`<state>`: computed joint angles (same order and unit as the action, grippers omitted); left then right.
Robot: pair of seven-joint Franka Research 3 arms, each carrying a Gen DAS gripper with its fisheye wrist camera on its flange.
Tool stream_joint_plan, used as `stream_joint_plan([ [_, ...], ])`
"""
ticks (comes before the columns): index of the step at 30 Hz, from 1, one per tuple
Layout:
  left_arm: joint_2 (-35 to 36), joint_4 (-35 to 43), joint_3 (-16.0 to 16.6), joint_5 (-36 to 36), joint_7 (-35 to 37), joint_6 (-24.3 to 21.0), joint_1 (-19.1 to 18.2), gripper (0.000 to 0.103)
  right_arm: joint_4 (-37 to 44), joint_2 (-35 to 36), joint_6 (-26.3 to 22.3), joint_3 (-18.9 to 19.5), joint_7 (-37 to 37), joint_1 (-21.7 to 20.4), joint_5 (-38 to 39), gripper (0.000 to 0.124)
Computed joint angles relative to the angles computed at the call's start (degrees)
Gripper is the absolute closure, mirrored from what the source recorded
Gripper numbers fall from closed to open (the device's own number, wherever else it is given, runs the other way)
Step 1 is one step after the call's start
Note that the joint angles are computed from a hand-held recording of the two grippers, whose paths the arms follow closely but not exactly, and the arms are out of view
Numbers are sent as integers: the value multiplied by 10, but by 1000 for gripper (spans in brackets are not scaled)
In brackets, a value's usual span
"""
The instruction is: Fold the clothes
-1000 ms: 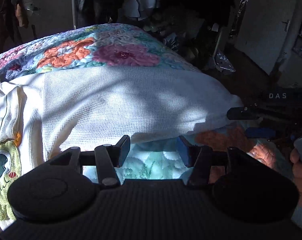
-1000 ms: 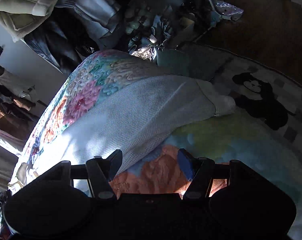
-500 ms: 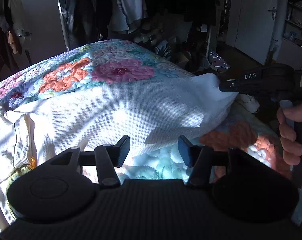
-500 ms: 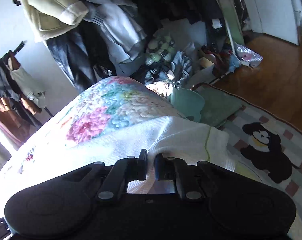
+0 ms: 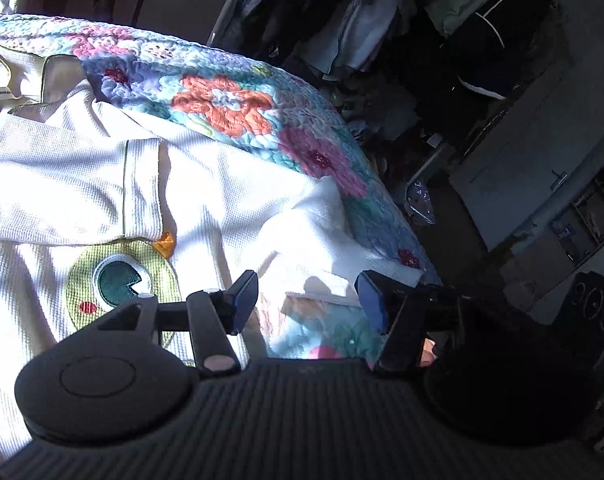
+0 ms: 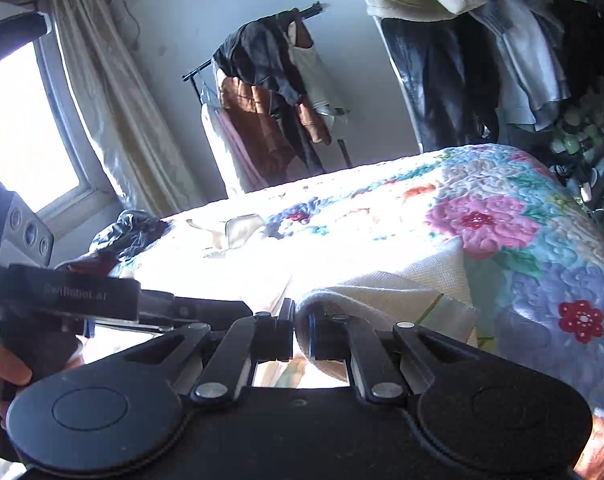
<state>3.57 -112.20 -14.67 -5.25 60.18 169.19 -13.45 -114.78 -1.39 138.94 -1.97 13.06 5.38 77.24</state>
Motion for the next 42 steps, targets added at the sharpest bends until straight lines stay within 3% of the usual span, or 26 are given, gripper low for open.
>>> stream_joint_plan([
  [2, -10, -8, -7, -66, 57, -10, 10, 44, -10, -6, 25, 17, -8, 18, -8, 115],
  [5, -11, -6, -14, -245, 175, -35, 20, 34, -27, -20, 24, 26, -33, 37, -29, 116],
  [7, -6, 2, -9, -302, 194, -72, 23, 34, -49, -41, 26, 28, -43, 48, -42, 116],
  [10, -3, -1, -1, -281, 161, -82, 18, 31, -69, -63, 27, 19, -76, 61, -22, 116],
  [14, 4, -5, 0, -255, 133, -50, 14, 28, -73, -65, 27, 11, -82, 69, -15, 116],
  [16, 12, -2, -5, -261, 148, -31, 17, 33, -72, -64, 5, 7, -88, 69, -23, 116],
  [18, 18, 12, -13, -273, 177, -50, 23, 55, -71, -63, -9, 4, -90, 68, -22, 116],
  [19, 22, 20, -15, -276, 190, -62, 25, 77, -70, -63, -16, 3, -91, 67, -21, 116],
  [23, 14, 12, 14, -86, 66, -49, 2, 94, -62, -56, -29, 0, -96, 62, -10, 117],
  [28, -8, 9, 38, 117, -74, -63, 4, 96, -52, -47, -30, 5, -39, 54, -47, 111],
  [31, -26, 13, 45, 233, -132, -86, 13, 96, -55, -51, 17, 18, 19, 57, -114, 107],
  [35, -56, -6, 50, 379, -278, -63, 48, 96, -65, -62, 38, 15, 15, 66, -103, 86],
  [38, -57, 4, 51, 437, -318, -91, 68, 96, -71, -69, 43, 14, 28, 70, -110, 85],
  [40, -54, 10, 54, 432, -299, -111, 75, 96, -73, -69, 56, 16, 31, 74, -123, 85],
  [42, -49, 14, 58, 373, -245, -139, 78, 96, -76, -68, 65, 17, 40, 77, -137, 85],
])
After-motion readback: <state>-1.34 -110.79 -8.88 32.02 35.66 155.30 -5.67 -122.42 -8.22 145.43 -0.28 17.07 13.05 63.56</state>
